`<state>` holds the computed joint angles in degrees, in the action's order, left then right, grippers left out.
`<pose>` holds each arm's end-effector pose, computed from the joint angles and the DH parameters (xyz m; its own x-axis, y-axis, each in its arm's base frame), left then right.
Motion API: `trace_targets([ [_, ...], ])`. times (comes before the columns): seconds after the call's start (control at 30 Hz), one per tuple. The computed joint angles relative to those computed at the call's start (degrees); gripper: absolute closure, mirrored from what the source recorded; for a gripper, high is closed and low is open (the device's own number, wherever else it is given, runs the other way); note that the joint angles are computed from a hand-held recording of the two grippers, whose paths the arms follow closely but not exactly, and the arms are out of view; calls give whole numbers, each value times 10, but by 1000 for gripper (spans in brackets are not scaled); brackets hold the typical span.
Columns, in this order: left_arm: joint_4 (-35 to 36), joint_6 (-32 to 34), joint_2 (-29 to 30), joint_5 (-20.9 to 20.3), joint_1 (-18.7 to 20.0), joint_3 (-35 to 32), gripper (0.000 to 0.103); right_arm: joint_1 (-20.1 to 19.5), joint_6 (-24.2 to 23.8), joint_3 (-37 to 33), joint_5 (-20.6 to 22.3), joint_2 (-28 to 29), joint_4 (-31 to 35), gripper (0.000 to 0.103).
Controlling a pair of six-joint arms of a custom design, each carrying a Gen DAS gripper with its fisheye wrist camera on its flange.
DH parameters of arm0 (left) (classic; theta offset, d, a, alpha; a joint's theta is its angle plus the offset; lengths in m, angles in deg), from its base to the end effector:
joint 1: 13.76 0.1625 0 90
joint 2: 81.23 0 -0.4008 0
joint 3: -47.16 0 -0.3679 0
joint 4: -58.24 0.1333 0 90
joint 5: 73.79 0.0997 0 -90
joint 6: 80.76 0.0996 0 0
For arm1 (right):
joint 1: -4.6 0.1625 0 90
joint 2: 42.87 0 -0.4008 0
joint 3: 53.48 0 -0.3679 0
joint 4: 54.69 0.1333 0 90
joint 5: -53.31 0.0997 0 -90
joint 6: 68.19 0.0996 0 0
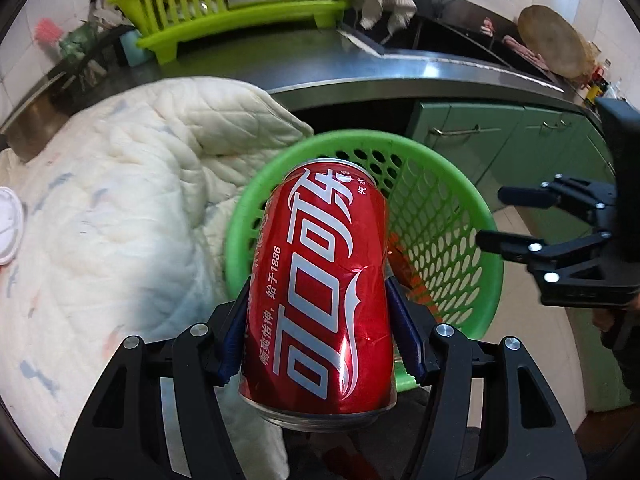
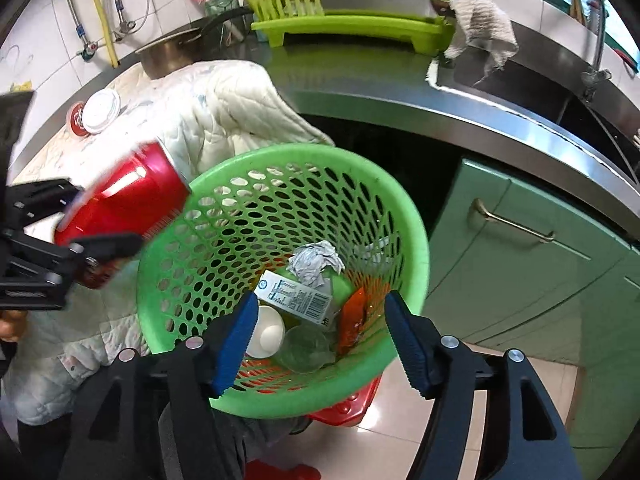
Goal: Collect trash
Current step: 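Carry the clear cup and can to the green basket and release both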
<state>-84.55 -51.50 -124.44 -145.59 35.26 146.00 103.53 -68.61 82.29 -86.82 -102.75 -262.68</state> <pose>-0.2659 -0.5568 0.0338 -0.2967 0.9222 -0.2479 0.9170 0.3476 0.1957 0.1194 -0.3938 0.1718 -0.7123 0.4034 0.5744 -0.1204 0.7360 -0.6662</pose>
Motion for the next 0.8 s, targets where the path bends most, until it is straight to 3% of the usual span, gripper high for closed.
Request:
trace_targets([
  [0.23, -1, -14, 21, 1, -6, -2, 39, 6, -1, 16, -4, -13, -20, 37],
  [0.3, -6, -15, 20, 1, -8, 2, 32, 8, -2, 18, -4, -14, -23, 37],
  [0.8, -20, -10, -24, 18, -5, 7, 30, 30, -18, -8, 1, -8, -16, 36],
])
